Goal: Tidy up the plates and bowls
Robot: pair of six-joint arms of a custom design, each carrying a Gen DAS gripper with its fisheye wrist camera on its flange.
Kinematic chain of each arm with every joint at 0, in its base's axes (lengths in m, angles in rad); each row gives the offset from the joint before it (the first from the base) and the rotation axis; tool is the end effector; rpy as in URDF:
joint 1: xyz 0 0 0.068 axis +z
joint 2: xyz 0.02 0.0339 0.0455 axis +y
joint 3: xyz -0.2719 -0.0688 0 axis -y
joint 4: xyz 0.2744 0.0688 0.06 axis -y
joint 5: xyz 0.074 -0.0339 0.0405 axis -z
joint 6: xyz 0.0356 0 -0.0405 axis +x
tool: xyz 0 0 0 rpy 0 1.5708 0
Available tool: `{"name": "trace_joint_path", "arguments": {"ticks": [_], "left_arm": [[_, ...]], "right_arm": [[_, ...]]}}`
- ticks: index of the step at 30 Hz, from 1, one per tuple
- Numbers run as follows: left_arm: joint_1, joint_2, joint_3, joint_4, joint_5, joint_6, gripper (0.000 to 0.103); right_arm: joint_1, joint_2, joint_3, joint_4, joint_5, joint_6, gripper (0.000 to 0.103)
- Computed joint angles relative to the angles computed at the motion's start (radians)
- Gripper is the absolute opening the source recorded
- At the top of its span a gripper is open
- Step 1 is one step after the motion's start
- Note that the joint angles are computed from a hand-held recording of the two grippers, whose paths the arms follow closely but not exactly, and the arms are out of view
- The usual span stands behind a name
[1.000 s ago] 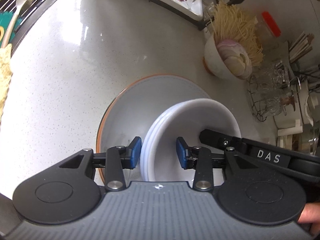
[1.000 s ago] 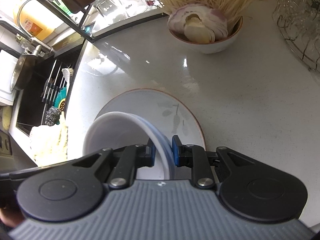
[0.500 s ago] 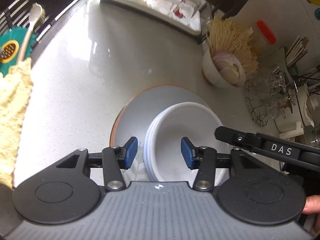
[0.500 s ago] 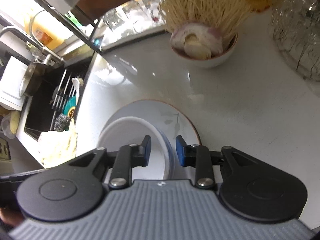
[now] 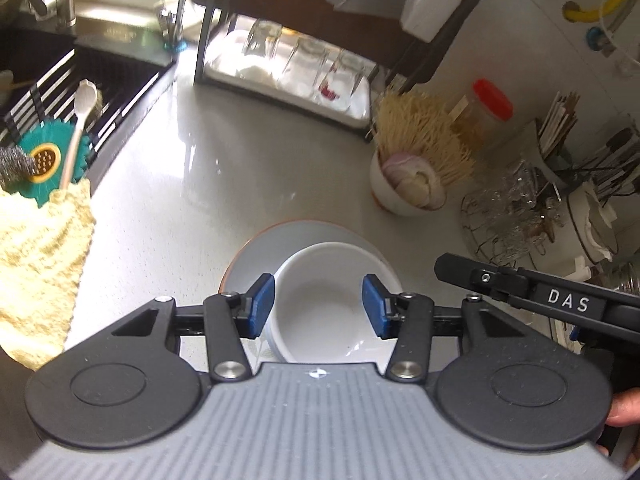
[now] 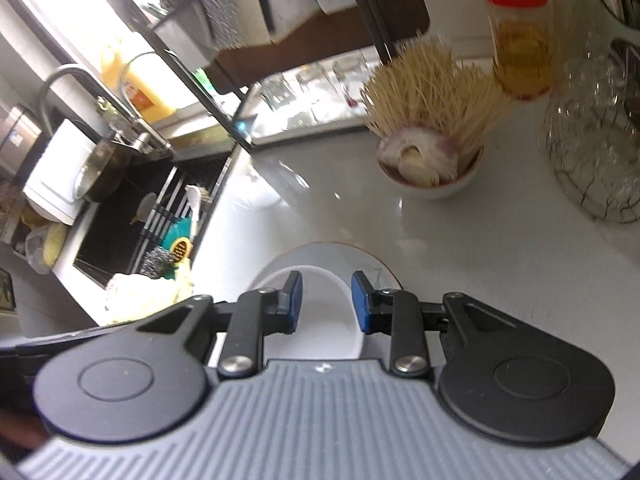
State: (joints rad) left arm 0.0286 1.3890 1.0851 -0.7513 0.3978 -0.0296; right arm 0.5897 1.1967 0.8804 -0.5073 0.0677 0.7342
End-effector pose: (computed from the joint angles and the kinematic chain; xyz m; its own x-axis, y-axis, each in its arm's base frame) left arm 0.3036 -0.0051 0.2631 -0.8741 -0.0523 -0.4829 0.1388 0.9259 -0.3515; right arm 0.2295 0.1507 0.2579 -0.7988 0.2698 -0.5377 0.0250 0.9079 0.4185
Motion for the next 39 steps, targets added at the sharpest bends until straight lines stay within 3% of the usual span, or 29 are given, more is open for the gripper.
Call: {"name": "trace_joint_path", "arguments": {"ticks": [12,24,34,39], "left_arm": [[-0.020,-0.286,-0.083,-0.043,-0.050,-0.022,0.054],[-0.052,-0.603,-0.193,-0.128,-0.100,-0.124,0.055],[-0.149,-0.805,-0.220,-0.262,-0.191,-0.203,0.055],[-0.269,-0.878,-0.221,-0.304,-0.312,-0.229,0.055]], "right_arm": [[0.176,-0.244,-0.066,-0.064,0.197,-0.009,0.031],[0.476,-0.483,-0.101,-0.278,0.511,0.096,0.031],[0.763,-0.533,-0.092,-0.488,0.713,0.346,0.031],[0.919,-0.486,-0.067,-0.607,0.812,0.515,0.031]]}}
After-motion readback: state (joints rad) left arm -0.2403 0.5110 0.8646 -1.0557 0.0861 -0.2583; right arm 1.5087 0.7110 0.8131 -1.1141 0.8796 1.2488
